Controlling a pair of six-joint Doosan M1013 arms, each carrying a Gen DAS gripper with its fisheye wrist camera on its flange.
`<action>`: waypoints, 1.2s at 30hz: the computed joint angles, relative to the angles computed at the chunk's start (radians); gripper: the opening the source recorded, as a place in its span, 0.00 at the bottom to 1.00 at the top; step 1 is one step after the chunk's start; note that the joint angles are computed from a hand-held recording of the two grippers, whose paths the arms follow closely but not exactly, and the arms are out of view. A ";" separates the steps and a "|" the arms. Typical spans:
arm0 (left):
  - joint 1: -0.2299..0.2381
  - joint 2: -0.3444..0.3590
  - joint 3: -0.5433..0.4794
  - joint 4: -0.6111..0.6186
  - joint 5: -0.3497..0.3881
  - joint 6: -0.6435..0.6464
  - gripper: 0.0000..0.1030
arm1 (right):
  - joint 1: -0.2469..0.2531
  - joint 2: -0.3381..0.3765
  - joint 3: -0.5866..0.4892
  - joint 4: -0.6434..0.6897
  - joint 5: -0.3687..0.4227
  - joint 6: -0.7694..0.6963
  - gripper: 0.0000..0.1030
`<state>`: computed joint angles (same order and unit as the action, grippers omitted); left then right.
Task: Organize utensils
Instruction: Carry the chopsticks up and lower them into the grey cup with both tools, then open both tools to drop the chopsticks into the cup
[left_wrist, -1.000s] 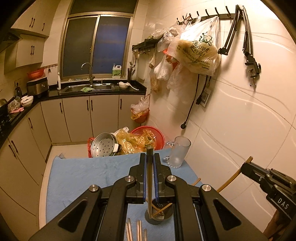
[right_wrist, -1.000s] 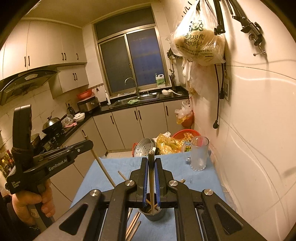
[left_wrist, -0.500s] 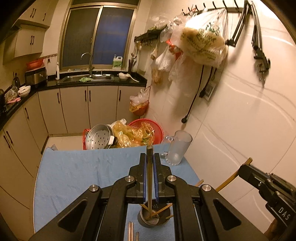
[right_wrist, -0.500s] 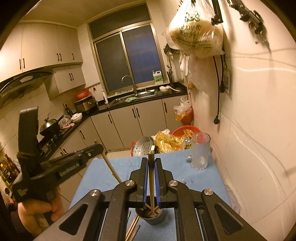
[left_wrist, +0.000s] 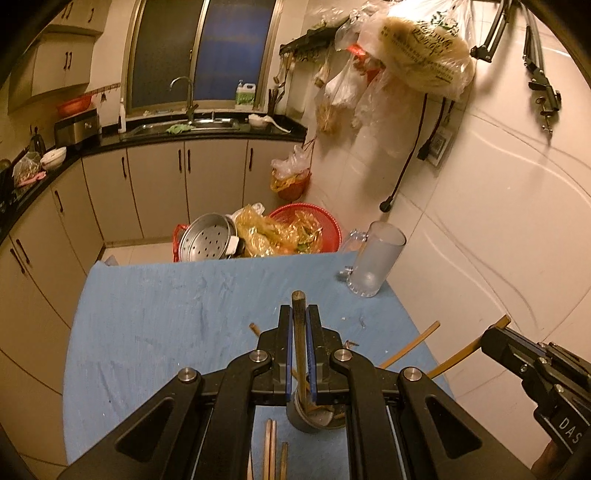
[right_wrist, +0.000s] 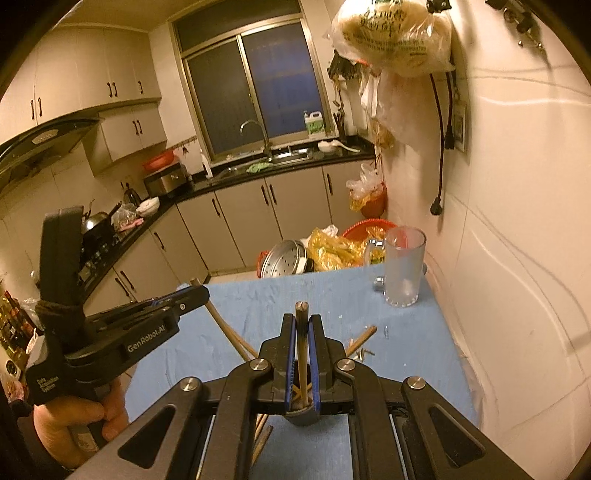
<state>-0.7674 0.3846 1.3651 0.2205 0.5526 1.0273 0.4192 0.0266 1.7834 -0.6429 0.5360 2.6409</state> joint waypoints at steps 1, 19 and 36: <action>0.001 0.001 0.000 -0.001 0.003 -0.001 0.07 | 0.000 0.002 0.001 0.007 0.000 -0.004 0.08; 0.012 -0.007 0.020 -0.026 0.037 -0.008 0.13 | -0.005 0.017 0.007 0.058 0.044 -0.007 0.13; 0.086 -0.062 0.192 -0.110 0.084 -0.048 0.35 | 0.046 0.026 0.059 0.262 0.035 -0.142 0.22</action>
<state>-0.6812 0.3230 1.5575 0.1103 0.6366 0.9791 0.4651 0.0530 1.8420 -0.3807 0.5707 2.4986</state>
